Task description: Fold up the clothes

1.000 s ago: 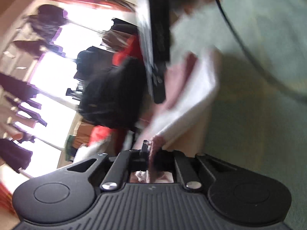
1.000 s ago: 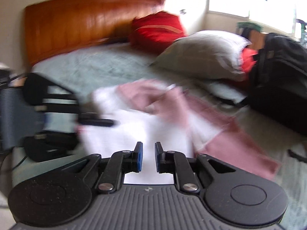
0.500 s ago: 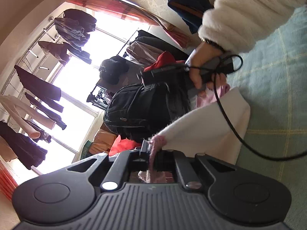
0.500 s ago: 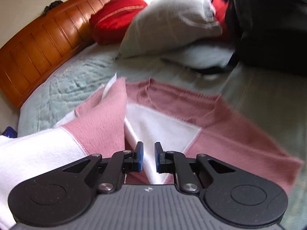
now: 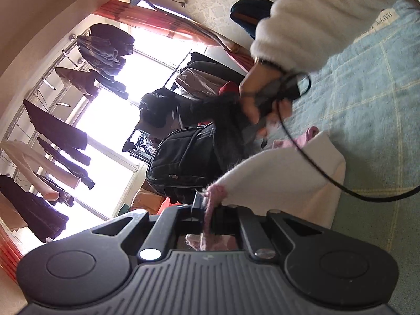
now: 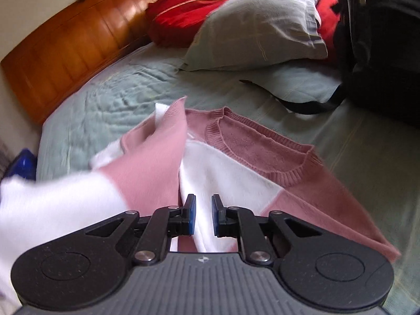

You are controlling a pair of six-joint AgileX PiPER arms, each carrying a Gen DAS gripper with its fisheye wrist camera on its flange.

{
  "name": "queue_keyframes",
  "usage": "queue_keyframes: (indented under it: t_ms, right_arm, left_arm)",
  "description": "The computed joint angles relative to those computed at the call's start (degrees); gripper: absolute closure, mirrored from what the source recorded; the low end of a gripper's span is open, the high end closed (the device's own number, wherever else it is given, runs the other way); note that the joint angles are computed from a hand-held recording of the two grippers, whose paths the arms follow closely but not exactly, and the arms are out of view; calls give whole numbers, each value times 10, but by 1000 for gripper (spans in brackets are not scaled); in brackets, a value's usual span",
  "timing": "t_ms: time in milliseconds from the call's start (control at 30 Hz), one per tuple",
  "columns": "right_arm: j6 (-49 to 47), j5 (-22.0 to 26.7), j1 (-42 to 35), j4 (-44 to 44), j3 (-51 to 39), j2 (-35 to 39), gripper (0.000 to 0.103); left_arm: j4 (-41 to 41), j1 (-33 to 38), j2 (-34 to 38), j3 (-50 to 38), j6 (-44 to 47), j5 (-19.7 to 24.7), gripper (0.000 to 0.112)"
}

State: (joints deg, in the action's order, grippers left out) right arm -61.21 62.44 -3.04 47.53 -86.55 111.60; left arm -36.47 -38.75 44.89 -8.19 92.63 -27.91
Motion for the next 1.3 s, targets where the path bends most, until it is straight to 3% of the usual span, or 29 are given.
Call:
queue_keyframes:
  t_ms: [167,367,533,733,1000,1067,1133,1233,1300]
  right_arm:
    - [-13,-43,60,5,3,56,88]
    - [-82,-75,74,3,67,24,86]
    - [-126,-58,-6,34,110,-42,86]
    - [-224,-1,-150,90,190,-124,74]
    - [-348,53,-289,171,311,-163,61]
    - [-365,26,-302,198,343,-172,58]
    - [-367,-34,-294,217,373,-186,56]
    - [-402,-147,-262,260,418,-202,35]
    - [-446,-161,-262,296,426,-183,31]
  left_arm:
    - [-79,-29,-12,-3,71,-1,108]
    - [-18,1,5,-11,13,12,108]
    - [61,34,27,-28,-69,26,108]
    - [108,48,65,-57,-115,27,108]
    - [94,41,163,-139,-123,27,108]
    - [72,34,195,-167,-105,31,108]
    - [37,23,230,-198,-78,32,108]
    - [-28,11,280,-249,-25,45,108]
    - [-72,2,313,-281,13,46,108]
